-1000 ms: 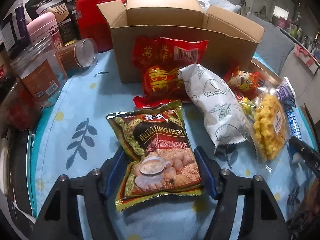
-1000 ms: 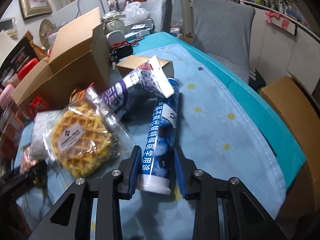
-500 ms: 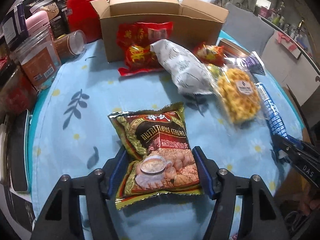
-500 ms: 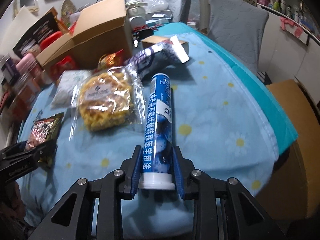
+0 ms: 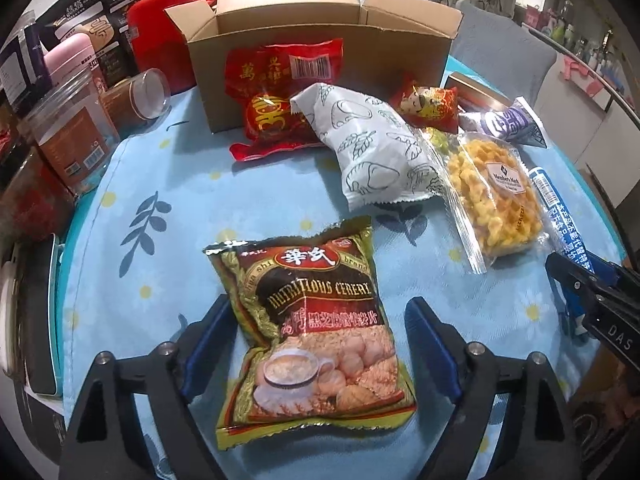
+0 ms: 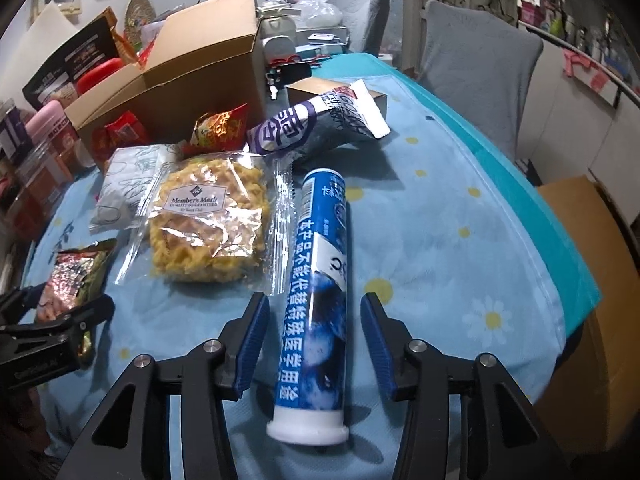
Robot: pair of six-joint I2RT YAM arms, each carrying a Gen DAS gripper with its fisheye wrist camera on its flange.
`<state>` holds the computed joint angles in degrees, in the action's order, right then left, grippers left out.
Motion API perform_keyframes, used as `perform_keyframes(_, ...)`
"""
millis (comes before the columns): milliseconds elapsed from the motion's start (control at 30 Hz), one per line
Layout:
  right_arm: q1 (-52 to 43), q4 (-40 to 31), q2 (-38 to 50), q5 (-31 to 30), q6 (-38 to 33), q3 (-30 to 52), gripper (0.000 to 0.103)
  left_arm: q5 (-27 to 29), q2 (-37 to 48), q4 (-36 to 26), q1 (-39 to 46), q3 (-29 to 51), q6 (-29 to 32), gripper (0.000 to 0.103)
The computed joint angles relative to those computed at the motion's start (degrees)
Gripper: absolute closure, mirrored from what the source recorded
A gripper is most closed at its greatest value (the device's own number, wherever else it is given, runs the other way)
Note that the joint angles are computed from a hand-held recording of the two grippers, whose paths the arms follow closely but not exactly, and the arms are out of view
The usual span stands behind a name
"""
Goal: Organize snacks
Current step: 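Lift the cereal packet and blue tube with both grippers over the box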
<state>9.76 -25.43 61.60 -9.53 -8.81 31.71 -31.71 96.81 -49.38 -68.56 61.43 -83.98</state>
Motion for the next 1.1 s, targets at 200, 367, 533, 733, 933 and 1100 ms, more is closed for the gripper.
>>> perform_keyframes(200, -3.1, 0.3, -1.1, -2.6, 1.0, -0.6, 0.075, -1.6, -3.3, 2.3, 0.7, -3.7, 1.0, 0.048)
perform_keyframes(367, -5.0, -2.5, -3.7, -5.7, 0.1, 0.0, 0.075, -2.6, -4.2, 1.9, -0.7, -3.6, 0.5, 0.053)
perform_keyframes(533, -4.3, -5.0, -6.6, -7.3, 0.0, 0.1, 0.075, -3.4, -5.7, 2.4, -1.4, -4.1, 0.9, 0.055)
perform_keyframes(733, -2.7, -8.4, -10.4, -10.1, -0.8, 0.0, 0.075, -6.8, -7.2, -2.2, -4.0, -2.1, -2.6, 0.055)
perform_keyframes(933, 0.3, -8.7, -10.7, -11.4, -0.4, 1.1, 0.075, -9.4, -8.6, -5.3, -4.8, -0.3, -3.7, 0.055)
perform_keyframes(1100, 1.7, -8.1, -8.9, -12.8, 0.2, 2.9, 0.075, -11.5, -10.4, -6.1, -3.8, 0.9, -1.5, 0.055)
